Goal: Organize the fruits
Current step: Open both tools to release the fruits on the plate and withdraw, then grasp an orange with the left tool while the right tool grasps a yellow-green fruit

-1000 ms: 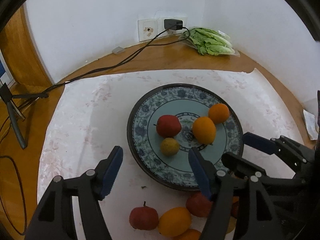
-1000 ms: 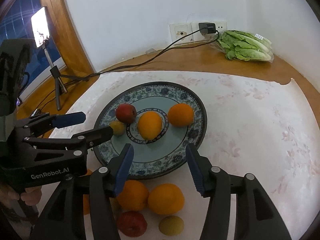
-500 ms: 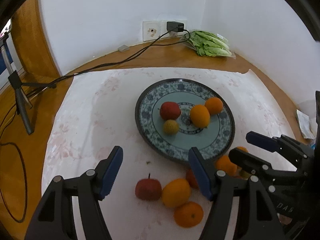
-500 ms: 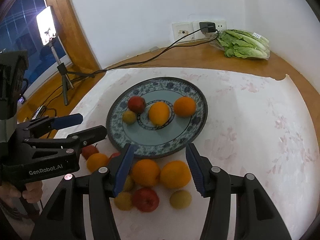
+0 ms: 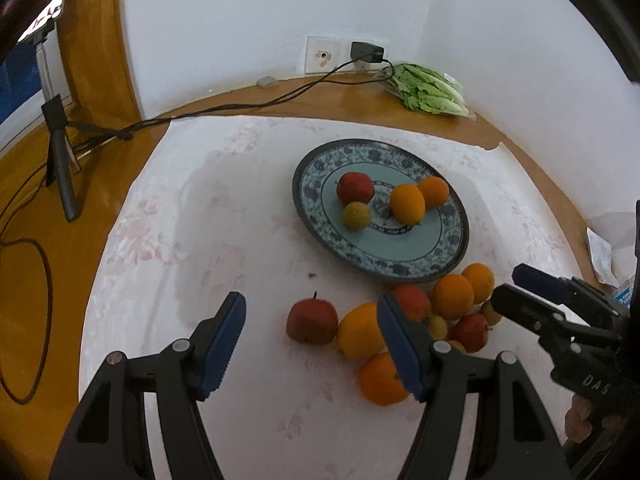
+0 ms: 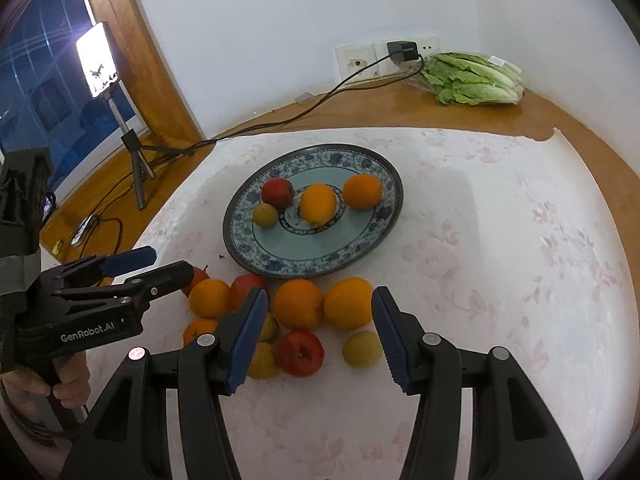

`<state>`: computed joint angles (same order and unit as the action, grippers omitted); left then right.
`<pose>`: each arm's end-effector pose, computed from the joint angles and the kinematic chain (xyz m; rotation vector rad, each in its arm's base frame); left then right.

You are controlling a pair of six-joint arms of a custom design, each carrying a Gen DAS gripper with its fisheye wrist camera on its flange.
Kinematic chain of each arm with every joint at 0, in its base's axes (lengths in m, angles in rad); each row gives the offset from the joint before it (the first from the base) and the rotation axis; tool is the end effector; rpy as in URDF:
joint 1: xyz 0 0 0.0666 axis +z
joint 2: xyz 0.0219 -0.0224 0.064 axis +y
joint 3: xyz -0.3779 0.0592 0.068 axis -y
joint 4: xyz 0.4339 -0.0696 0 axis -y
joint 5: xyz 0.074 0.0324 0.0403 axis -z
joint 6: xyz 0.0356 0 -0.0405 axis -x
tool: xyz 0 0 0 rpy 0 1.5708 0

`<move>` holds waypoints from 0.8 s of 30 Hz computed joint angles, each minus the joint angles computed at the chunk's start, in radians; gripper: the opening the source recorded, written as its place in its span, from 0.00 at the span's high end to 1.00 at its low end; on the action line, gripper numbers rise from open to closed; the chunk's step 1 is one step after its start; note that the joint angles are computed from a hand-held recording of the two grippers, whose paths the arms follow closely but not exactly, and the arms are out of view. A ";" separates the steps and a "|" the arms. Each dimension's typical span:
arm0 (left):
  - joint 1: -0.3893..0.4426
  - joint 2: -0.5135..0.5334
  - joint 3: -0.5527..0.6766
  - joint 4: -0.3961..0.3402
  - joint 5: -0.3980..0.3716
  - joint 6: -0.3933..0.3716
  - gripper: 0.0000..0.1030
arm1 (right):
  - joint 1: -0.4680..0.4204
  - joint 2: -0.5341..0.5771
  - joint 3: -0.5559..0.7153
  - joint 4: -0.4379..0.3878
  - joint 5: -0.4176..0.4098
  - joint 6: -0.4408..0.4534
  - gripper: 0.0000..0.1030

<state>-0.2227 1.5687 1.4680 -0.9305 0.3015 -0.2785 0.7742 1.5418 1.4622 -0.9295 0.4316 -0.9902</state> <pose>0.5595 -0.1379 0.3723 0.7423 2.4642 -0.3706 0.4167 0.3861 0.3857 0.4187 2.4226 0.2047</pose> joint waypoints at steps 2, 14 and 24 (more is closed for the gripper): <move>0.007 -0.003 -0.007 0.000 0.000 0.005 0.31 | 0.003 -0.004 -0.004 -0.003 0.001 -0.010 0.46; 0.038 -0.028 -0.052 0.007 0.005 0.013 0.31 | 0.024 -0.013 -0.026 -0.004 -0.005 -0.045 0.46; 0.065 -0.041 -0.070 -0.001 0.038 0.027 0.31 | 0.038 -0.029 -0.052 -0.002 -0.007 -0.072 0.46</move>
